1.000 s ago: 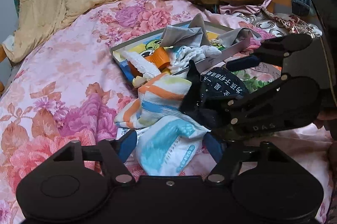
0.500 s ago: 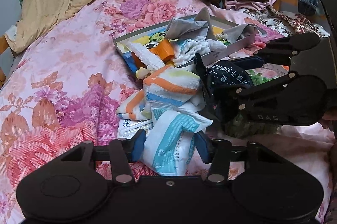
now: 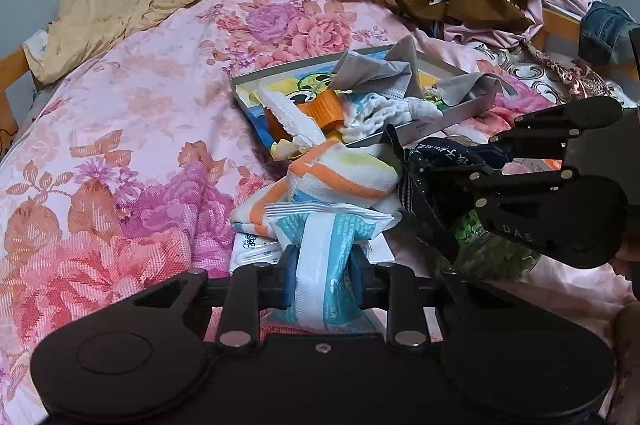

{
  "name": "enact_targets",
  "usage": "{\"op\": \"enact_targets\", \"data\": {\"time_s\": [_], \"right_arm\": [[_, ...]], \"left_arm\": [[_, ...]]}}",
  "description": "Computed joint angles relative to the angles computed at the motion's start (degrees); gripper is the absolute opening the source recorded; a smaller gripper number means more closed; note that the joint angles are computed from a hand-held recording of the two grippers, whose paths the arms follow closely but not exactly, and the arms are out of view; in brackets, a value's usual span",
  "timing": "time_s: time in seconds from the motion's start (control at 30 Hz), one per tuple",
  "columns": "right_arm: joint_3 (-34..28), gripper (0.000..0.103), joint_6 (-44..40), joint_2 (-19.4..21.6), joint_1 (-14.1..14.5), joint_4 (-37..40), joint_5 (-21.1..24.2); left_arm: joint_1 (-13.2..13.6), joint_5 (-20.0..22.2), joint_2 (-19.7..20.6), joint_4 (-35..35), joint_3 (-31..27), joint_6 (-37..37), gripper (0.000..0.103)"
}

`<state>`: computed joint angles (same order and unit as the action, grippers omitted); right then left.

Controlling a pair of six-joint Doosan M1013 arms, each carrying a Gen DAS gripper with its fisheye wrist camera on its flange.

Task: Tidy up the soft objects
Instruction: 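Lift the packet with the left tool while the right tool lifts the black bag, then carry the packet in the left tool while the right tool carries the black bag over the tray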

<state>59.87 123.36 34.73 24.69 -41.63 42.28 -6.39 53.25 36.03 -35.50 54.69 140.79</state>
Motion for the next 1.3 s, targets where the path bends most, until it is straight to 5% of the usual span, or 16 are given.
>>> {"op": "enact_targets", "data": {"time_s": [0.53, 1.0, 1.3], "right_arm": [[2.2, 0.005, 6.6, -1.9, 1.0, -12.5, 0.3], [4.4, 0.004, 17.7, -2.7, 1.8, -30.4, -0.6], [0.9, 0.004, 27.6, -1.2, -0.3, -36.2, -1.7]], "left_arm": [[1.3, -3.1, -1.3, -12.9, 2.6, 5.5, 0.026], [1.4, -5.5, -1.5, -14.4, 2.8, 5.0, 0.026], [0.0, -8.7, 0.8, -18.9, -1.3, 4.3, 0.026]]}}
